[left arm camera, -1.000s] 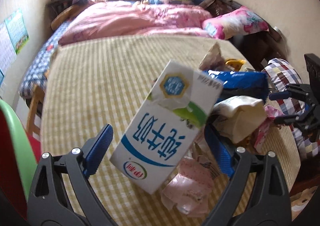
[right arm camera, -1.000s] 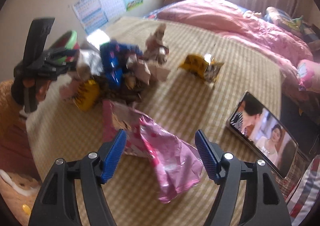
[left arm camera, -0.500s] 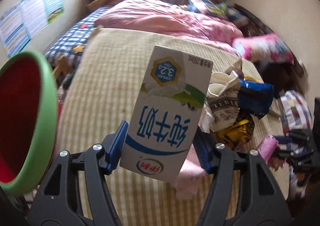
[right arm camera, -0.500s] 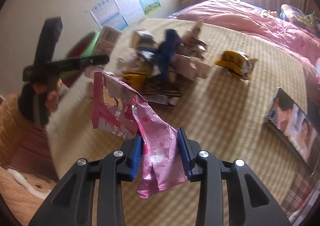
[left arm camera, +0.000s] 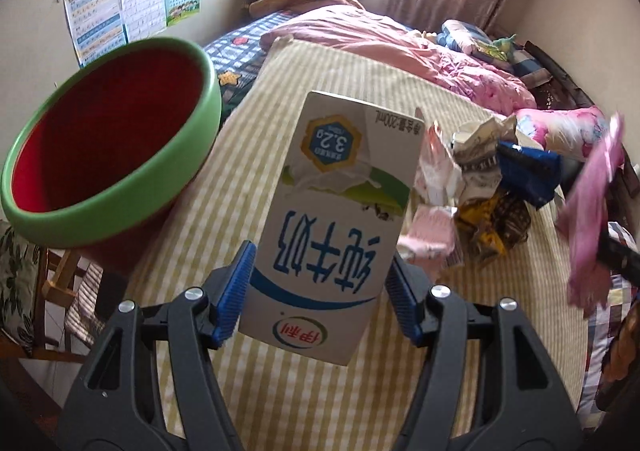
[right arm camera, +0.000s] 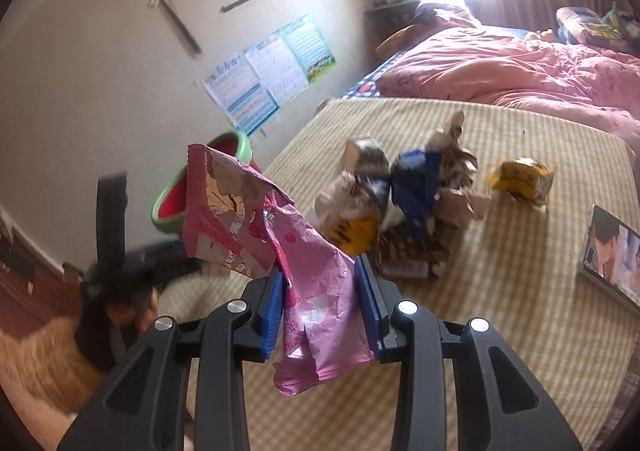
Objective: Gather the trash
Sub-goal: 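Grasp the pink wrapper with the right tool while the left grasps the white milk carton, then carry the white milk carton and pink wrapper toward the red bucket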
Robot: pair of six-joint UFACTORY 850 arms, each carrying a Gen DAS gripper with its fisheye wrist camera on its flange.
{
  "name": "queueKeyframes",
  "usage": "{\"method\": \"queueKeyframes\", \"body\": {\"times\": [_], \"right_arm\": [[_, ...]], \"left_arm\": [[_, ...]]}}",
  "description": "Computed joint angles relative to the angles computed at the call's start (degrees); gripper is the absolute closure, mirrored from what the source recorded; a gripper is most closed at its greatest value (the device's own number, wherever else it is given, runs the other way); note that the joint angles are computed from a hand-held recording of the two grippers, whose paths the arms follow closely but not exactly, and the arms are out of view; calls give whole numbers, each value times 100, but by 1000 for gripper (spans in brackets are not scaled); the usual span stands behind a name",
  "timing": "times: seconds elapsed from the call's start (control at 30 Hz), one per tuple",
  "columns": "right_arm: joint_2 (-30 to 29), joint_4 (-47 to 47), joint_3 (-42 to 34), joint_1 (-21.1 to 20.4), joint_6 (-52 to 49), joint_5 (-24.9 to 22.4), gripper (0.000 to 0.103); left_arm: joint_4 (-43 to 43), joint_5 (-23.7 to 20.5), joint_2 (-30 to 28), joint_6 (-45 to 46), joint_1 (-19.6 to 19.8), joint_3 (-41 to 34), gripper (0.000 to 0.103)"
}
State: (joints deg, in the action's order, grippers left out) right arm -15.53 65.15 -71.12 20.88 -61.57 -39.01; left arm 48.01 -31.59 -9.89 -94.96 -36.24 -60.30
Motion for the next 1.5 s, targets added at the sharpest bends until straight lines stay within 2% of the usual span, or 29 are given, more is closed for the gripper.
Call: {"method": "queueKeyframes", "body": {"times": [0.07, 0.13, 0.33, 0.5, 0.6, 0.7, 0.73, 0.8, 1.5], "right_arm": [[-68, -205, -122, 122, 401, 225, 70], [-163, -244, -245, 185, 690, 229, 70], [-167, -202, -310, 331, 761, 304, 69], [-147, -172, -266, 357, 809, 392, 69], [-134, -144, -219, 334, 802, 413, 69], [-110, -109, -179, 330, 802, 428, 69], [-128, -103, -191, 331, 795, 434, 69], [-131, -109, -197, 329, 801, 429, 69], [-62, 64, -152, 350, 732, 569, 69]], "left_arm": [[-78, 5, -25, 76, 5, -2, 42], [-135, 46, -36, 134, 25, -10, 42], [-72, 93, -52, 80, 19, 5, 41], [-44, 154, -61, 104, 19, 0, 35], [-145, 232, -114, 382, 71, -50, 30], [-287, 310, -191, 619, 158, -92, 30], [-259, 334, -181, 587, 167, -79, 31], [-135, 289, -178, 511, 144, -84, 49], [938, 41, 280, -1063, 3, 203, 49]]}}
